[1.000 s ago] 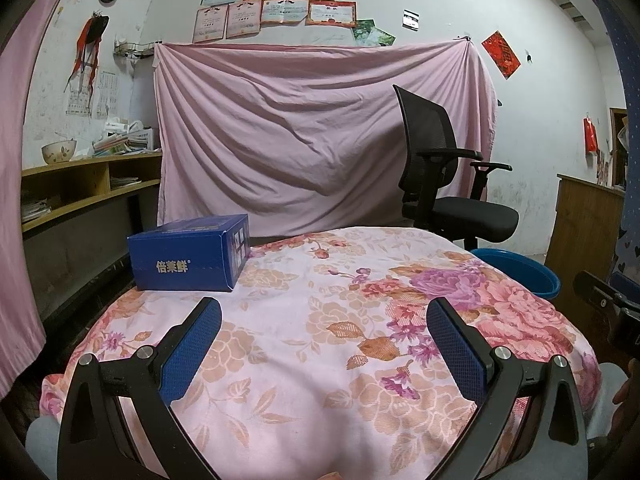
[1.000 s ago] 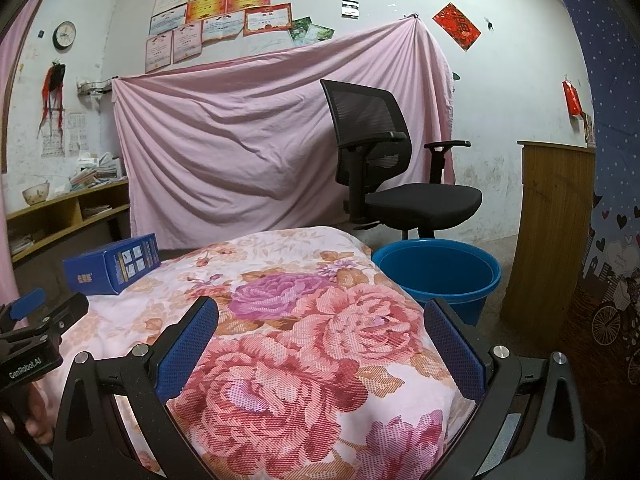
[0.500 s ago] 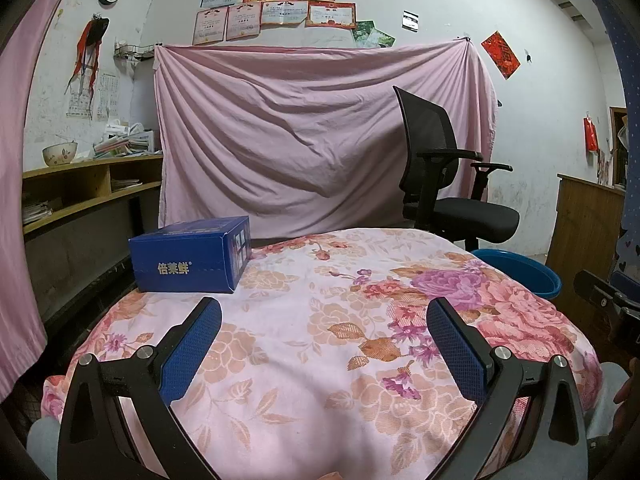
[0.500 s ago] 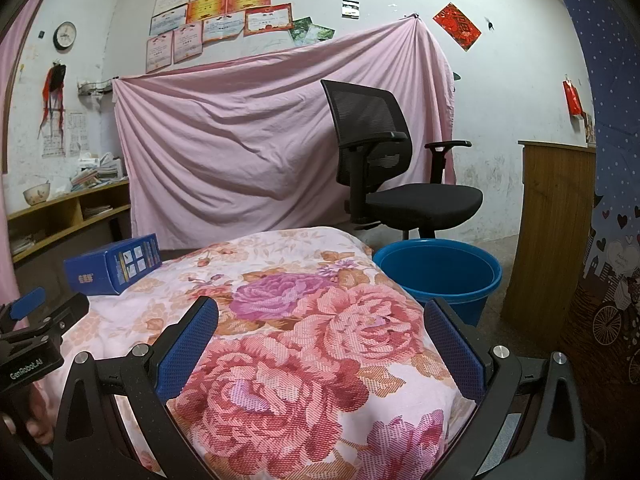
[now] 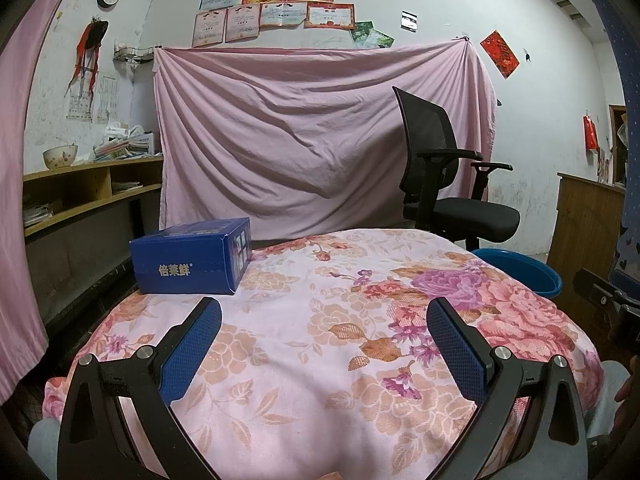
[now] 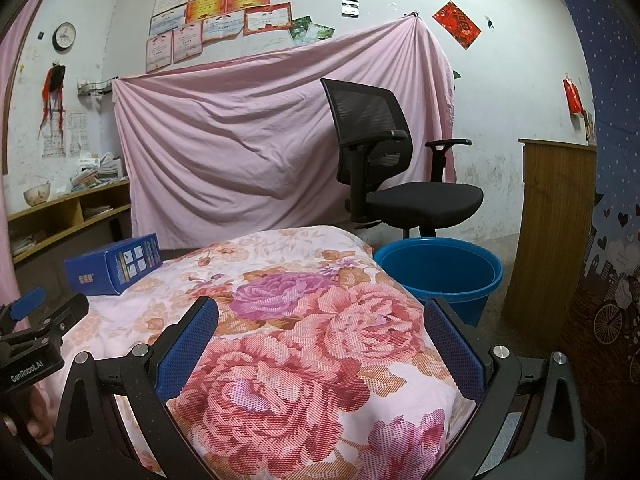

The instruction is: Collect trash

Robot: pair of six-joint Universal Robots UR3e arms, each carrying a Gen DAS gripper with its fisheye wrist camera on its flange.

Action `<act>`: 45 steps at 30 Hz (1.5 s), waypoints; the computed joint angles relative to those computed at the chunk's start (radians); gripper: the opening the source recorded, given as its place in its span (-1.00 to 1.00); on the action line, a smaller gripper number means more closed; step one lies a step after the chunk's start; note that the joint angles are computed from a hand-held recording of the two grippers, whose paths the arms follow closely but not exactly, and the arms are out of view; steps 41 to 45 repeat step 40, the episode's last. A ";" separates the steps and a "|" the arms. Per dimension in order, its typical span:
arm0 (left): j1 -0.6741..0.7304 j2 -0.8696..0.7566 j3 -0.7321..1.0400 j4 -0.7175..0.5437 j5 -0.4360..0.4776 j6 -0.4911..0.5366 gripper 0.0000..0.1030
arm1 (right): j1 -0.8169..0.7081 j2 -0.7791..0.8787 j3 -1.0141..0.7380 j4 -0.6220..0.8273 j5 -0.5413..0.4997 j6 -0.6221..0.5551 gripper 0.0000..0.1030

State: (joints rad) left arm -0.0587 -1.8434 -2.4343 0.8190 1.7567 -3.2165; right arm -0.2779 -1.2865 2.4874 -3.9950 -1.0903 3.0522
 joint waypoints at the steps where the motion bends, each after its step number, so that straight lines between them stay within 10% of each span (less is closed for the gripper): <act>1: 0.001 0.000 -0.001 0.000 -0.001 0.001 0.95 | 0.000 0.000 -0.002 0.003 0.000 -0.001 1.00; 45: 0.067 -0.036 -0.019 0.083 -0.077 0.076 0.95 | 0.019 0.007 0.002 -0.017 -0.018 0.016 1.00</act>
